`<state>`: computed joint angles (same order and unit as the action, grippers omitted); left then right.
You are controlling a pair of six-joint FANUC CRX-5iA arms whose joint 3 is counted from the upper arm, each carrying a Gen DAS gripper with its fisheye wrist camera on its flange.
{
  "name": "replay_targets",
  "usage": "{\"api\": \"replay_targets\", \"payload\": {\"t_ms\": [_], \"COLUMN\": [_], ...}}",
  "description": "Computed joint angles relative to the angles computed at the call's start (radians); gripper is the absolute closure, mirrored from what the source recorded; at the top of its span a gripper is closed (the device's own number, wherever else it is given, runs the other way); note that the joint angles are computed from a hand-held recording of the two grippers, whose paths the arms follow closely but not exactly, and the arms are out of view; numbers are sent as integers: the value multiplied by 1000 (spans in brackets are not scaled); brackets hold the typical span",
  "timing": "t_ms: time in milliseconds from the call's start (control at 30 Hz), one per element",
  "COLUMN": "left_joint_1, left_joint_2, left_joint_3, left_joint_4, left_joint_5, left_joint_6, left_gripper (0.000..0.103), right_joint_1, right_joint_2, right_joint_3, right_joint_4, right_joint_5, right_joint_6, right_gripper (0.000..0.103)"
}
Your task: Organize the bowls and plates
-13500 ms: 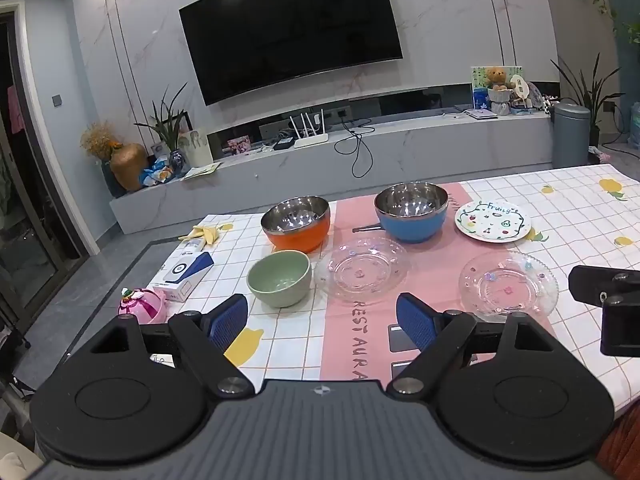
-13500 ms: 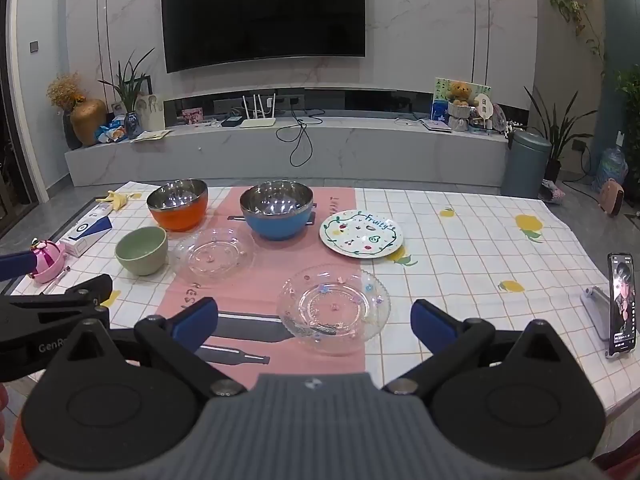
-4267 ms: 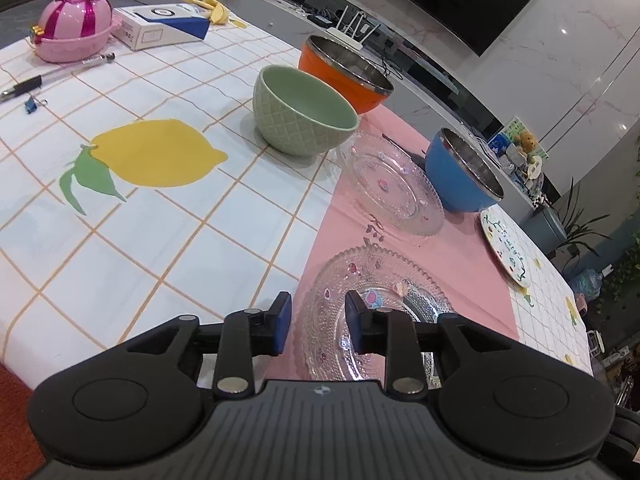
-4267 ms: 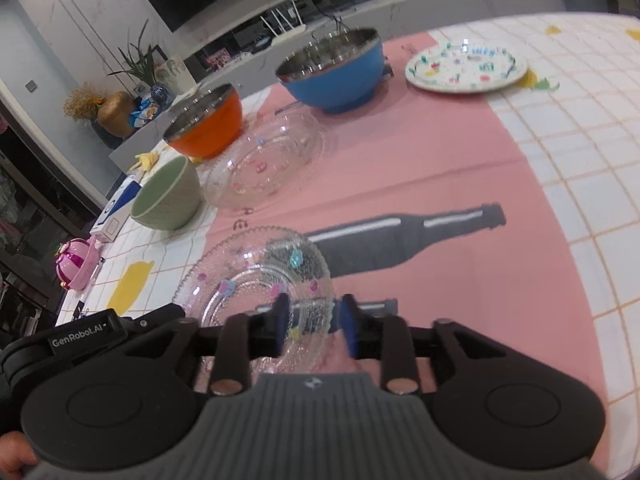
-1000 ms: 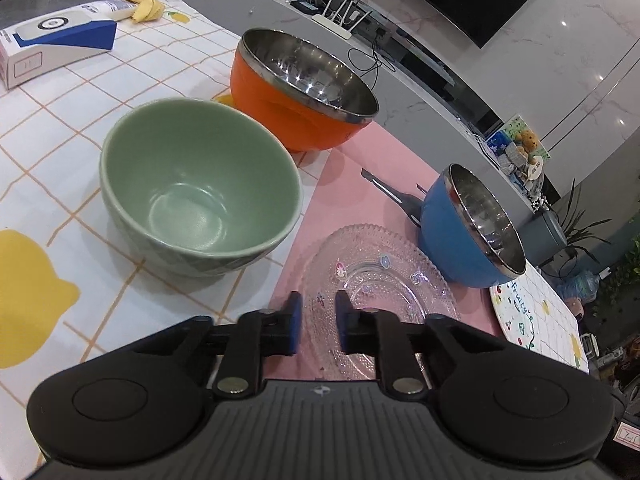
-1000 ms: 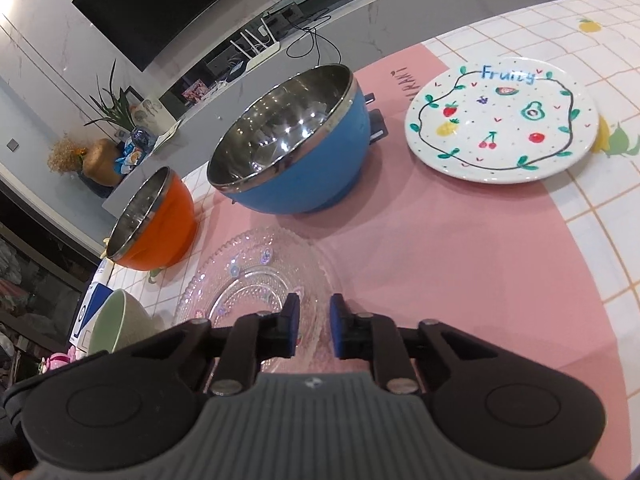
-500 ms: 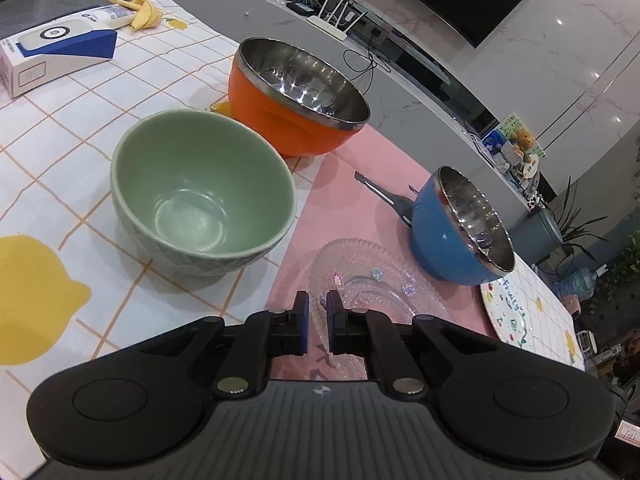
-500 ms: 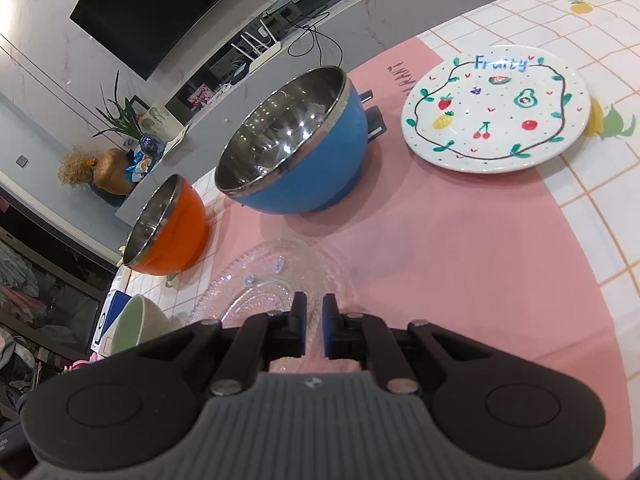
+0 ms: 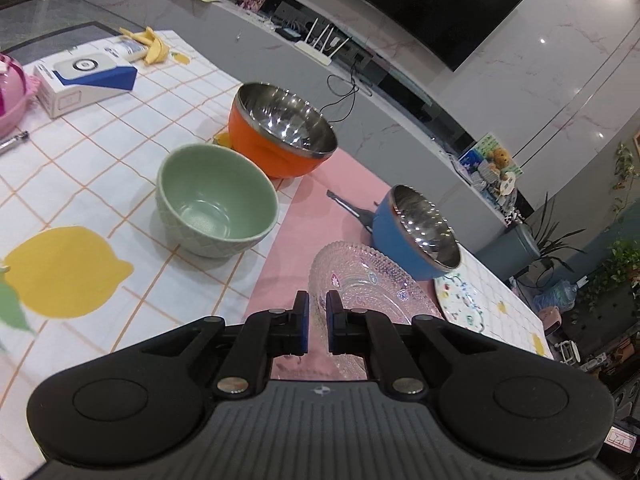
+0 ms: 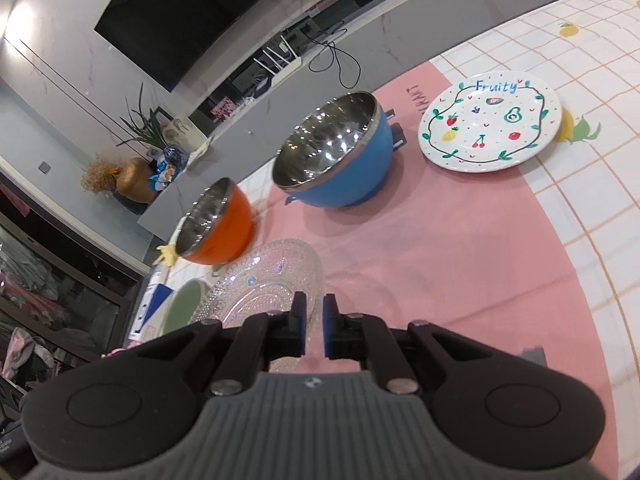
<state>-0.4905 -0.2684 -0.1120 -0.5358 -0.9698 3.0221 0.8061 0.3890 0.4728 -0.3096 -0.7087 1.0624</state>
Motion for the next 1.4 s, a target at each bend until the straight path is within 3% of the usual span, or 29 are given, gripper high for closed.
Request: {"api": "replay_targets", "payload": {"t_ms": [400, 733, 1000, 1400], "left_joint_1": [-202, -294, -312, -242], "left_joint_2": [-49, -48, -40, -40], "left_joint_3": [19, 12, -11, -66], "left_joint_4": [-155, -202, -218, -138], "left_joint_5": [-150, -220, -218, -165], "left_joint_6": [187, 268, 290, 242], "left_gripper": [95, 95, 95, 94], "right_joint_1": [54, 81, 90, 96], "right_joint_2": [-173, -249, -252, -190], "right_joint_3": [-192, -303, -335, -305], "right_joint_4": [36, 48, 68, 99], "right_joint_5": [74, 106, 116, 67], "right_joint_6": [-34, -40, -62, -66], "right_gripper": [97, 97, 97, 97]}}
